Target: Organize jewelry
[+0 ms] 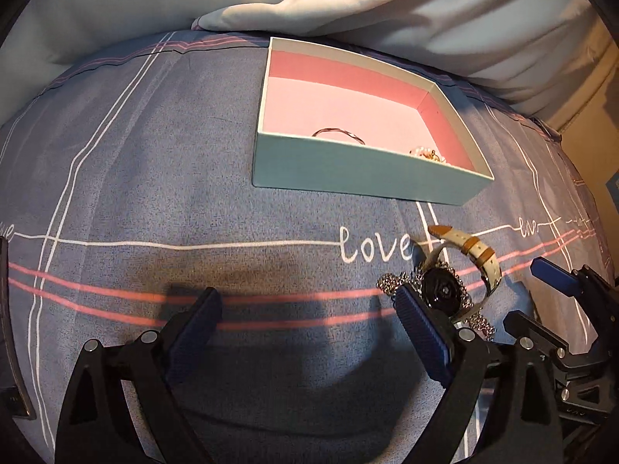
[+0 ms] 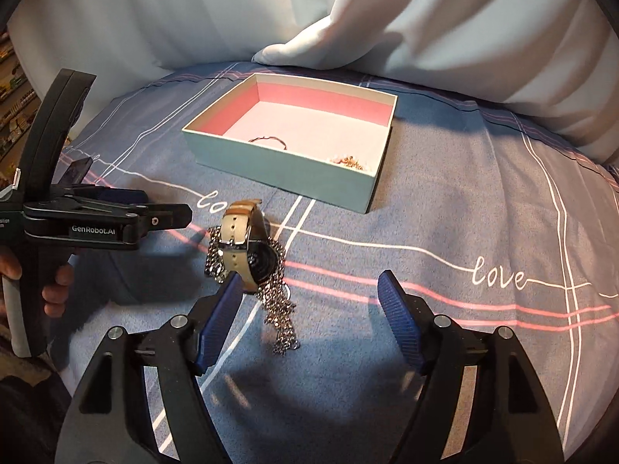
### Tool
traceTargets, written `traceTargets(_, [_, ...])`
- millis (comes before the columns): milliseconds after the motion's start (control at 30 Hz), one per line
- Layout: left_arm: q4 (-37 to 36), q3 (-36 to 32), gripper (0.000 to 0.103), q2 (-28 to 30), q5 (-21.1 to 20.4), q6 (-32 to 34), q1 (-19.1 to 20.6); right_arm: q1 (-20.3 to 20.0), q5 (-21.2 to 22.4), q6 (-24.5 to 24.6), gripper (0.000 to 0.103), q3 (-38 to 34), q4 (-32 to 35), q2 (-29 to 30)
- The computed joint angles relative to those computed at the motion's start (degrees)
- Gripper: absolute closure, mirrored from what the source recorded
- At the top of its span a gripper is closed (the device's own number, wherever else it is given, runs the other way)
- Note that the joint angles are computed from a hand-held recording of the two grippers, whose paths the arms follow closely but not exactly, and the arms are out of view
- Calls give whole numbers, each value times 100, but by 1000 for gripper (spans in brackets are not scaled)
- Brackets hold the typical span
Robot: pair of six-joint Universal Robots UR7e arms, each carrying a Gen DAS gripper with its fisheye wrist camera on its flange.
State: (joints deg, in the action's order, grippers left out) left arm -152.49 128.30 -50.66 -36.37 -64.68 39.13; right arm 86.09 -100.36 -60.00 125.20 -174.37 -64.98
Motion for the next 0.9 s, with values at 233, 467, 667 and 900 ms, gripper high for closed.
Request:
traceTargets(233, [589, -76, 14, 193, 165, -210, -216, -10, -130, -256, 40, 195, -208, 127])
traceTargets(467, [715, -247, 14, 336, 173, 63, -198, -37, -278, -363, 50, 253, -475, 365])
traceTargets(667, [400, -381, 17, 473, 132, 554, -132, -47, -253, -364, 50, 241, -419, 348])
traceTargets(900, [505, -727, 68, 814, 421, 1114, -104, -58, -202, -435, 50, 269, -546, 391])
